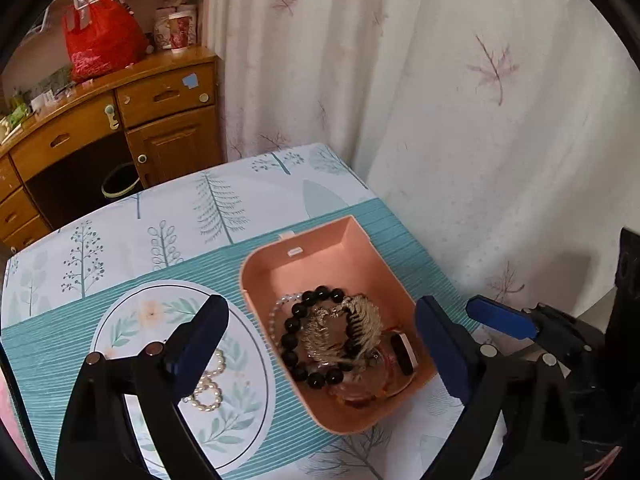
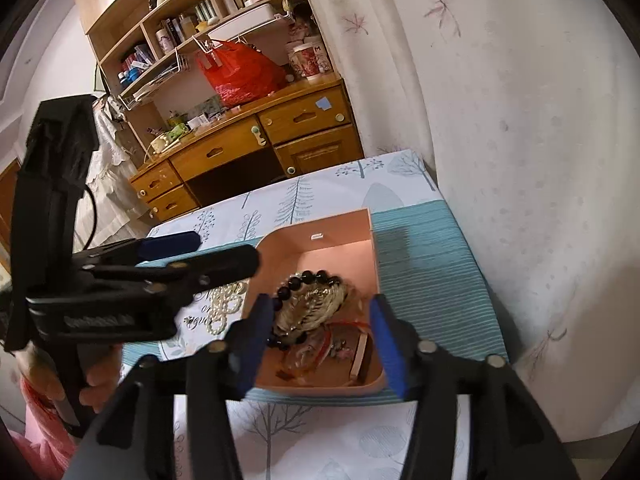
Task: Organize jewelry
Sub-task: 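Carry the gold comb over the pink box and open the left tool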
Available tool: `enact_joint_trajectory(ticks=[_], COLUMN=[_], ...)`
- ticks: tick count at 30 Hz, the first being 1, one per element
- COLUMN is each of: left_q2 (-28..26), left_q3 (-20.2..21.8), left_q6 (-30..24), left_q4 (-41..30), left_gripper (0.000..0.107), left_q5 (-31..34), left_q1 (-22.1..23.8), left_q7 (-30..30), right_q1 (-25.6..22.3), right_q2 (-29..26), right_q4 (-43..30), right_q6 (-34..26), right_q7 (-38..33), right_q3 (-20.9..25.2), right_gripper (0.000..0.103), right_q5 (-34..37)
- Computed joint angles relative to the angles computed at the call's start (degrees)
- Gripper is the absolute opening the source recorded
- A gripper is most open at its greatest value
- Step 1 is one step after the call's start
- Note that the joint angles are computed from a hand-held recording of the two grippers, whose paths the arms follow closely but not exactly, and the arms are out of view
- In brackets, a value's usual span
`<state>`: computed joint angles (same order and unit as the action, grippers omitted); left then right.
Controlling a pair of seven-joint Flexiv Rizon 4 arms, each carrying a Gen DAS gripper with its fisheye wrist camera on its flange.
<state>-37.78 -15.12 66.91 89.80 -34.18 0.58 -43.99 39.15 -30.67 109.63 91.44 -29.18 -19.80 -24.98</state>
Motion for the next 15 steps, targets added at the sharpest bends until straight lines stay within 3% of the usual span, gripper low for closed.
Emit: enact_joint_trajectory(ticks=[4, 8, 10, 13, 15], left_q2=[1.0, 0.7, 0.0, -1.1, -1.6], left_q3=[2.0, 10.1, 12.8, 14.3, 12.6], left_q6=[3.1, 5.6, 4.3, 6.0, 8.1], left_q4=[0.7, -0.5, -1.7, -2.0, -1.0], left_gripper=[0.101, 0.101, 0.101, 0.101, 0.101], left_q5=[-0.1, 6.5, 9.5, 12.6, 13.3], left_q1=[0.4, -2.0, -1.9, -0.4, 1.9], left_q7=[-2.4, -11.3, -14.8, -17.7, -17.4], right_q1=[3.4, 4.0, 3.0, -1.1, -3.7], right_q2=[0.2, -0.2, -1.1, -3.3, -5.0], right_q4=[0.0, -1.8, -3.5, -7.4, -10.2], right_q6=[-1.3, -3.1, -3.0, -3.4, -4.4], right_q7=[1.9, 4.1, 4.9, 3.9, 2.4], right_q3=[-3.4, -3.2, -1.5, 5.0, 9.5], right_gripper=[0.054, 0.063, 0.064, 0.064, 0.064], right_q5=[-1.3, -3.3, -3.9, -2.8, -1.9])
